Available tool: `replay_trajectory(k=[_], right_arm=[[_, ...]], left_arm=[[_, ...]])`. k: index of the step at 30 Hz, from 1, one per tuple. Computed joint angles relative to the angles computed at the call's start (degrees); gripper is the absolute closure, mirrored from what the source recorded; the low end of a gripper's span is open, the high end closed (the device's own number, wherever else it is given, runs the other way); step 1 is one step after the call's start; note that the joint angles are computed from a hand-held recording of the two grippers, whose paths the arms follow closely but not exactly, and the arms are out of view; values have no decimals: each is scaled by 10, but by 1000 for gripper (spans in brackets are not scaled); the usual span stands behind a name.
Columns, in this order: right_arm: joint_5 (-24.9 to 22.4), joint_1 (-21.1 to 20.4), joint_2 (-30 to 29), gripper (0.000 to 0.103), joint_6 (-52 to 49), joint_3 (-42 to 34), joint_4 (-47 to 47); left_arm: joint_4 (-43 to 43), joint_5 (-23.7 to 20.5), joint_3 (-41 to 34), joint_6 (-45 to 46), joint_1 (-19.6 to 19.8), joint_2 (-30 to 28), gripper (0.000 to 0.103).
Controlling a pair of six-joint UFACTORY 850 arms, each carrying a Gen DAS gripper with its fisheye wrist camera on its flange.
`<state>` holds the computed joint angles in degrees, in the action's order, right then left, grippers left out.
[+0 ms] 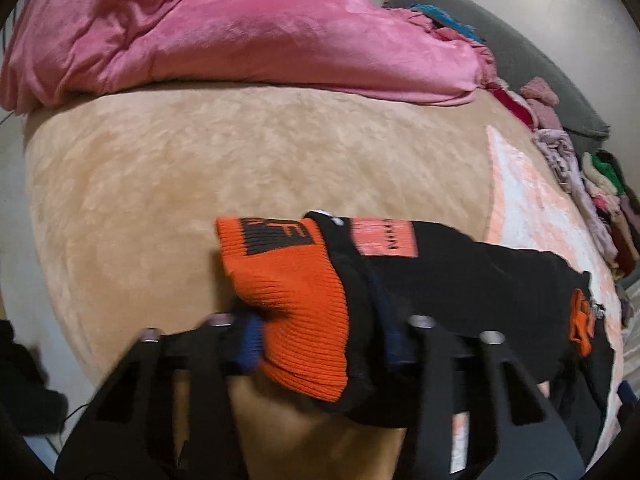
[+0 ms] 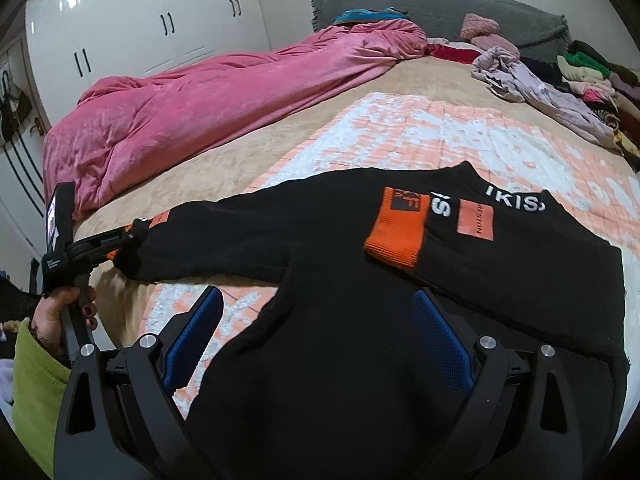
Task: Fold small clothes
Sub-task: 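Grasp the orange cuff with the left tool and lift the sleeve, then lay the cuff across the sweatshirt body and open the left tool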
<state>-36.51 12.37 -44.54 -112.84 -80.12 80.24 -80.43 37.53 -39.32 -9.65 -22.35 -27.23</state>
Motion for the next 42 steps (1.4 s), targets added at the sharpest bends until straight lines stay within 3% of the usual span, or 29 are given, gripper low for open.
replay_trajectory(k=[2,6,10,17,30,42], right_arm=[[-2,-4,-3,8,7,-4,-2],[-12,-16,-8,8,23,-13,-3],[-26,-33,-12,8,32,-23,4],[-53,-74,-34,8,73,-60,3],[-74,-137,-91,8,154,-137,-12],[-77,-162,-123,8,197,-181,-20]], left_arm=[[65,9,10,-66,0,5,87],[115,35,9,-103,-8,10,89],[220,78,8,-185,-17,19,89],[274,77,-59,-153,-40,3,90],[288,-64,-303,11,-43,-122,90],[183,-147,-449,191,-48,-205,89]])
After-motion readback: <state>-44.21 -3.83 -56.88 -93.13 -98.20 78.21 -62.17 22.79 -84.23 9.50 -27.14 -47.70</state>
